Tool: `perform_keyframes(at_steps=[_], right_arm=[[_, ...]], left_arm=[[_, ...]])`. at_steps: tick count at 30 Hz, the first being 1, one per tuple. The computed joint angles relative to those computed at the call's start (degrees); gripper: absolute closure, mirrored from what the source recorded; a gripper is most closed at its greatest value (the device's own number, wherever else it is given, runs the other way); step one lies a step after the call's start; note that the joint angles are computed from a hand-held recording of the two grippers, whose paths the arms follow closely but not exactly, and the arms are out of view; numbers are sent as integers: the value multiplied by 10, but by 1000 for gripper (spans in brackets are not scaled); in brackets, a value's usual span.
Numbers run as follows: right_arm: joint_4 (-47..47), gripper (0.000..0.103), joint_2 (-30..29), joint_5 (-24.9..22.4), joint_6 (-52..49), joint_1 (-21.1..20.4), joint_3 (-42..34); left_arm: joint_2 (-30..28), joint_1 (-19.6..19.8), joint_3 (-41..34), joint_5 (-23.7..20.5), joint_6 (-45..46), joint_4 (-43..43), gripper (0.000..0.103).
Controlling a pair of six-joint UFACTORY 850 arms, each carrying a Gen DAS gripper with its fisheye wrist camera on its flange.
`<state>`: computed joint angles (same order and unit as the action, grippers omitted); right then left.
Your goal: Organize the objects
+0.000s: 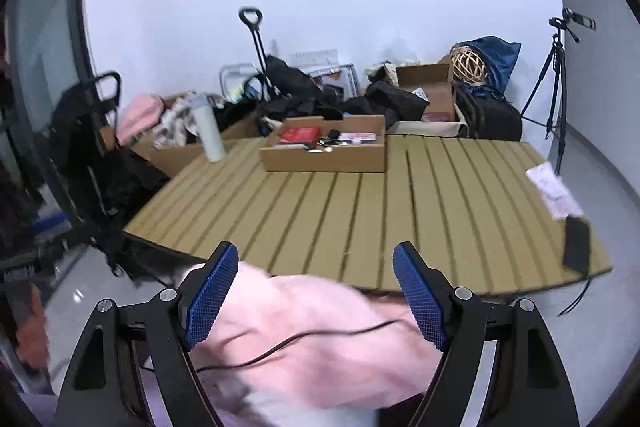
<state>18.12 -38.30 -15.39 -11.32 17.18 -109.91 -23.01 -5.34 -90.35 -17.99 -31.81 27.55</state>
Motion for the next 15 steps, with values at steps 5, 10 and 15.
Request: perform_keyframes(at_steps=[5, 10, 15], right_arm=[[-119, 20, 7, 8, 87, 13, 10], [-151, 20, 18, 14, 137, 11, 25], [-166, 20, 18, 5, 148, 17, 29]], left_arm=[[12, -8, 17, 19, -106, 117, 0], [16, -6, 23, 15, -95, 100, 0], [21, -8, 30, 18, -119, 127, 0]])
